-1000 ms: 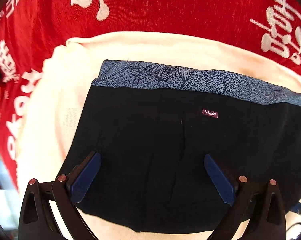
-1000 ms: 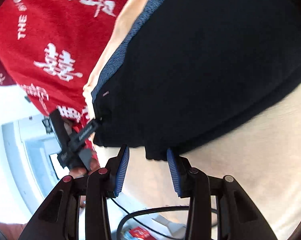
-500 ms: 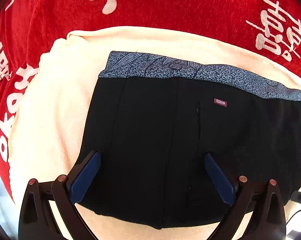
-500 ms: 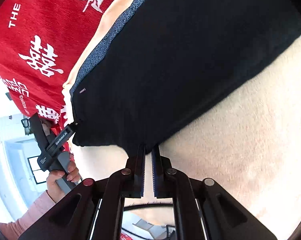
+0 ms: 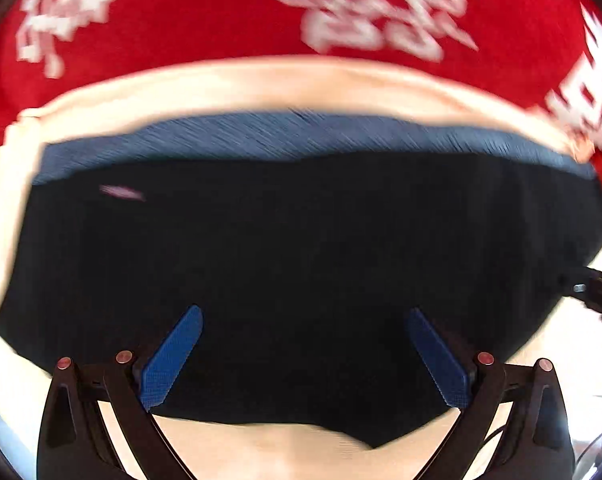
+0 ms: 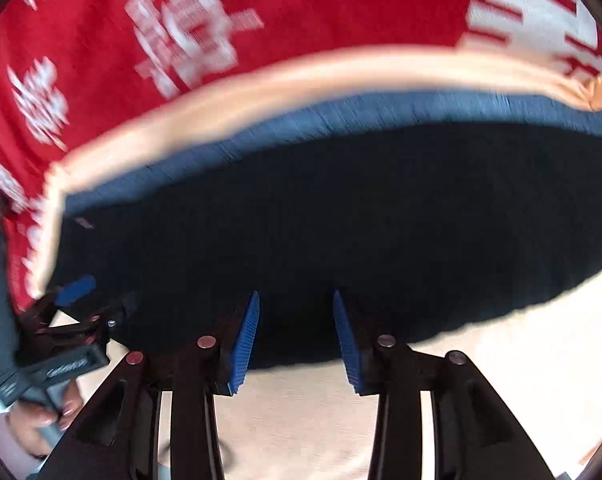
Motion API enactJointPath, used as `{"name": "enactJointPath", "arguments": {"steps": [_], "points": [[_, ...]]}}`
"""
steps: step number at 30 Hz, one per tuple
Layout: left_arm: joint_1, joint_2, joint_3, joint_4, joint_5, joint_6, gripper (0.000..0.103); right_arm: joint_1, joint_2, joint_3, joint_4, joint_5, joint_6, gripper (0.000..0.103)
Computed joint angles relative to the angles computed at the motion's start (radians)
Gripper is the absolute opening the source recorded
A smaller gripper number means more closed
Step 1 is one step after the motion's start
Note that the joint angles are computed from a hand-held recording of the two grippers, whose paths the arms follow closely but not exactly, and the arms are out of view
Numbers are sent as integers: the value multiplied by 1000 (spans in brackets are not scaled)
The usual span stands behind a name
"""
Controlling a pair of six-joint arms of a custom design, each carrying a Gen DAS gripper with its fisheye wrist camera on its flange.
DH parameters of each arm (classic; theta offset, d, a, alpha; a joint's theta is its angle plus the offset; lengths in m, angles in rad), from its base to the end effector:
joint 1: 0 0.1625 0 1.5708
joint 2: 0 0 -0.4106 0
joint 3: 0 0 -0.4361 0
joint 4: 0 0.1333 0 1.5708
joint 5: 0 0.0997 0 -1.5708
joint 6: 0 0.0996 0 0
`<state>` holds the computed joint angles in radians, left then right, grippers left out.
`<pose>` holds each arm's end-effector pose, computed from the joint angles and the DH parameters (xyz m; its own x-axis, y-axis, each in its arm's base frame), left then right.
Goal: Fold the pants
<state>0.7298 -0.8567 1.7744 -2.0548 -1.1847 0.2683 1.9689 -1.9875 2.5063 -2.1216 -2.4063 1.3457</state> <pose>-0.3226 -0.5177 0.0008 -0.3025 0.9279 -0.2181 0.7846 0.3723 0.4958 0.1766 -0.2667 0.2581 -0.5178 0.8449 0.1343 0.5252 0.4378 -0.7297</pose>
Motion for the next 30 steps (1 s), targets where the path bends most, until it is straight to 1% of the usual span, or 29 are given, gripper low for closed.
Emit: {"name": "enactJointPath", "arguments": {"steps": [1,2,3,4,6,7,8,9,11,13,14,15,16,18,20,21,22,23,24,25,26,27,28,30], "points": [[-15,-20,57,-31,24,15,103,24,3,16,-14,-21,-4,40],[-26,-61,117,-104,24,17,103,57,29,13,13,-62,26,40],[-25,-77,139,-136,23,22,103,76,53,-3,65,-71,44,40],[-21,-80,139,-125,21,17,103,89,71,-19,109,-79,63,39],[-13,-65,88,-33,22,-25,103,100,86,-48,171,-62,97,40],[-14,-56,67,-4,37,-35,103,105,82,-51,161,-55,92,40],[-18,-50,55,-4,57,-30,103,110,70,-46,119,-51,68,40],[-19,-45,42,-32,71,-6,103,113,68,-46,92,-54,52,40],[-15,-25,14,-97,93,33,103,101,63,-46,36,-67,-5,40],[-4,28,-49,-140,130,52,103,63,85,-63,-36,-74,-88,40],[1,54,-75,-167,156,59,103,43,94,-67,-82,-76,-137,40],[8,85,-107,-206,190,70,103,10,112,-72,-163,-71,-216,40],[16,114,-137,-238,221,74,103,-18,130,-82,-220,-64,-276,40],[33,159,-197,-246,270,54,103,-83,173,-96,-351,-38,-404,40],[63,208,-262,-228,340,46,103,-136,208,-108,-403,-3,-467,40],[79,219,-283,-205,340,45,103,-168,224,-119,-386,14,-480,40],[103,220,-306,-179,298,39,103,-196,239,-121,-372,22,-495,40],[121,206,-304,-188,268,47,103,-199,247,-116,-400,10,-528,40],[130,208,-314,-187,265,69,103,-189,252,-117,-412,-17,-547,39],[128,205,-308,-193,271,86,103,-184,250,-124,-382,-28,-537,39],[129,186,-279,-203,277,96,103,-178,243,-130,-343,-35,-509,39],[130,196,-291,-196,284,97,103,-169,233,-144,-266,-46,-447,40],[120,191,-277,-188,287,78,103,-163,218,-150,-210,-44,-399,41],[99,184,-271,-138,297,32,103,-140,182,-144,-158,-34,-331,53]]}}
